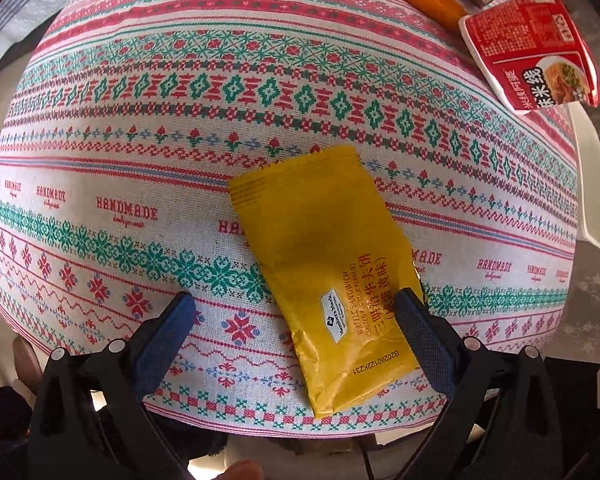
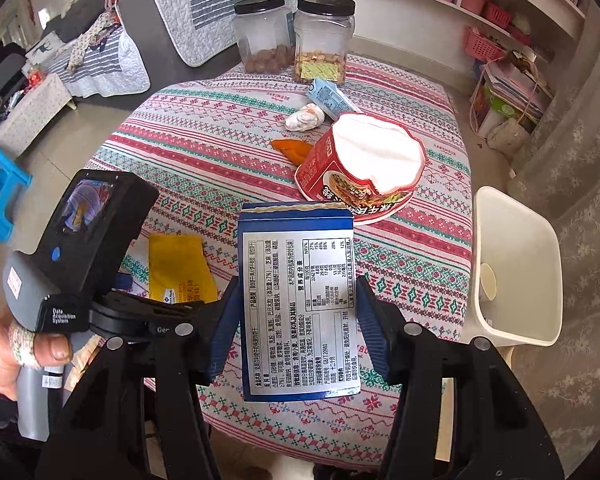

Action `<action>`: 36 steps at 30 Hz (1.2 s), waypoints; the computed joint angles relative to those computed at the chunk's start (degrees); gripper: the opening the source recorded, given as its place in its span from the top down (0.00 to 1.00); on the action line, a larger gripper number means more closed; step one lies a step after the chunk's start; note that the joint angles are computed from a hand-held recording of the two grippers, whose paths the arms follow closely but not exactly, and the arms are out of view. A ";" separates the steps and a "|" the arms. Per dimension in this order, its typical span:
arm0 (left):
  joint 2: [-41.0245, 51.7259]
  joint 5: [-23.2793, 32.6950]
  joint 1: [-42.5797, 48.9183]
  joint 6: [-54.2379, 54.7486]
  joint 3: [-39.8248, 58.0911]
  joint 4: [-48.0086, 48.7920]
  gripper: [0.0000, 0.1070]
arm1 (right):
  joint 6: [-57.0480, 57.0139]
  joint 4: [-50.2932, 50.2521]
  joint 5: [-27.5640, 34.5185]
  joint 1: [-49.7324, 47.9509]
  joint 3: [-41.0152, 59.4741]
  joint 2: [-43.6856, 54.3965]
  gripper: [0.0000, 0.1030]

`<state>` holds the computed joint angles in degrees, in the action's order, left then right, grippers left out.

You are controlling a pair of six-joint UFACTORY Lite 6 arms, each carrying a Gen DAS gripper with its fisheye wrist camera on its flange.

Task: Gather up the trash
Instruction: 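Grasp the yellow snack packet with the left tool while the right tool lifts the blue box, then carry the yellow packet and blue box toward the white bin with both tools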

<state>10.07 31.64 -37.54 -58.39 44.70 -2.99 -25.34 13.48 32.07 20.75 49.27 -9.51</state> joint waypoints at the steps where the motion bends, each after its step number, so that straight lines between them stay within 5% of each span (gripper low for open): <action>1: 0.23 0.40 -0.94 -1.87 0.39 1.98 0.11 | 0.18 0.18 -0.08 0.11 0.16 0.32 0.49; 4: 0.33 1.52 -3.73 -8.25 1.47 9.46 0.23 | 1.67 -0.62 -0.82 0.91 0.52 1.08 0.49; 9: -2.88 1.49 -4.42 -12.21 0.63 16.70 0.69 | 5.16 -2.60 -1.43 2.77 2.64 3.93 0.49; 15: -9.10 -3.74 0.62 -4.96 -4.15 12.24 0.91 | 9.57 -4.73 -2.17 6.50 6.53 8.13 0.49; 30: -36.64 -3.06 25.78 -2.72 -12.23 20.99 0.97 | 15.23 -4.17 -3.33 14.88 22.03 19.75 0.48; 36: -47.42 -4.43 43.86 16.60 -10.25 10.77 0.97 | 20.36 -4.67 -4.17 18.98 34.20 26.78 0.48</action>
